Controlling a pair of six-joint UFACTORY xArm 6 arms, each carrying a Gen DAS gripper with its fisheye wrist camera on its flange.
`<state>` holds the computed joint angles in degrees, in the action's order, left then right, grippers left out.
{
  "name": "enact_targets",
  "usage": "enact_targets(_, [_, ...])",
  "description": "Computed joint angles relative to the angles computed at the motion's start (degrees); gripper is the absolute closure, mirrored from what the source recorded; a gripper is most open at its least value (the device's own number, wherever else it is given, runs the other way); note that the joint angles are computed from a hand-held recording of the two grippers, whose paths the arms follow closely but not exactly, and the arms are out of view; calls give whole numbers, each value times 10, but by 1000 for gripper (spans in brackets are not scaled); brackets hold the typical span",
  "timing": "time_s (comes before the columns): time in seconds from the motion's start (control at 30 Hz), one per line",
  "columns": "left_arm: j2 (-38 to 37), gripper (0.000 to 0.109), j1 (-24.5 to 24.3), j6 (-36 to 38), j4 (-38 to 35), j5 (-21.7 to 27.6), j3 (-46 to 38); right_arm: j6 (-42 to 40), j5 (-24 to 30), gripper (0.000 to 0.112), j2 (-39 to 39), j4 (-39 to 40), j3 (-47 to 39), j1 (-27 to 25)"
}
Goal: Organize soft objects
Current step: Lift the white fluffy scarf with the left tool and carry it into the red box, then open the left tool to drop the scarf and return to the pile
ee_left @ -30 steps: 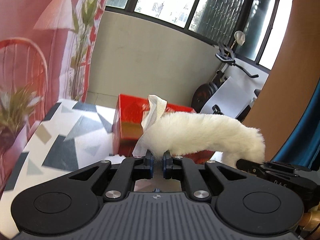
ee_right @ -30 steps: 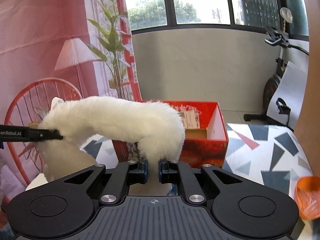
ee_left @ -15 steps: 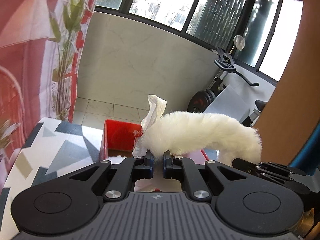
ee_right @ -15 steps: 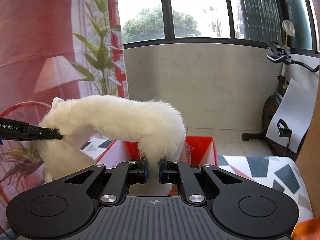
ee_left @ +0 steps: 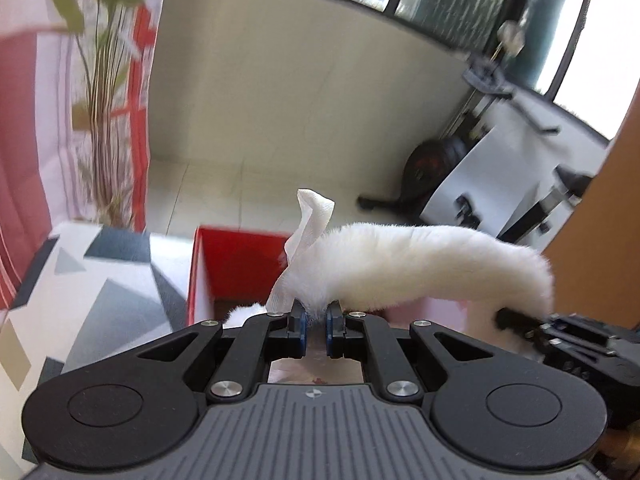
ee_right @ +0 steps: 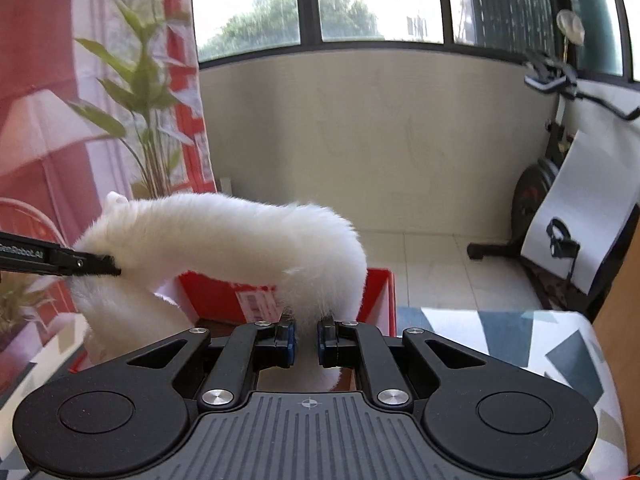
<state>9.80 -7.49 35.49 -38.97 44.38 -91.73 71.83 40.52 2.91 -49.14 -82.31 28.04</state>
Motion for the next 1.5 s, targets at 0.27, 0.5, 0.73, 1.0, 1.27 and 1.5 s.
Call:
enact_targets(0.27, [61, 99, -4, -40, 79, 39, -65, -59, -11, 103, 51, 84, -17, -21])
enact_targets(0.5, [93, 94, -4, -61, 119, 70, -108, -96, -6, 95, 81, 136, -38, -26])
enact_targets(0.73, [68, 88, 5, -41, 110, 56, -84, -86, 11, 84, 90, 144, -57, -24])
enact_targets(1.0, [-57, 88, 16, 28, 75, -45, 68, 29, 11, 84, 15, 68, 14, 9])
enact_targets(1.27, [-189, 88, 60, 92, 3, -35, 223, 170, 55, 84, -62, -50, 86, 94])
enact_targets(1.5, [-240, 88, 98, 103, -32, 20, 292, 216, 79, 80, -84, -64, 120, 150])
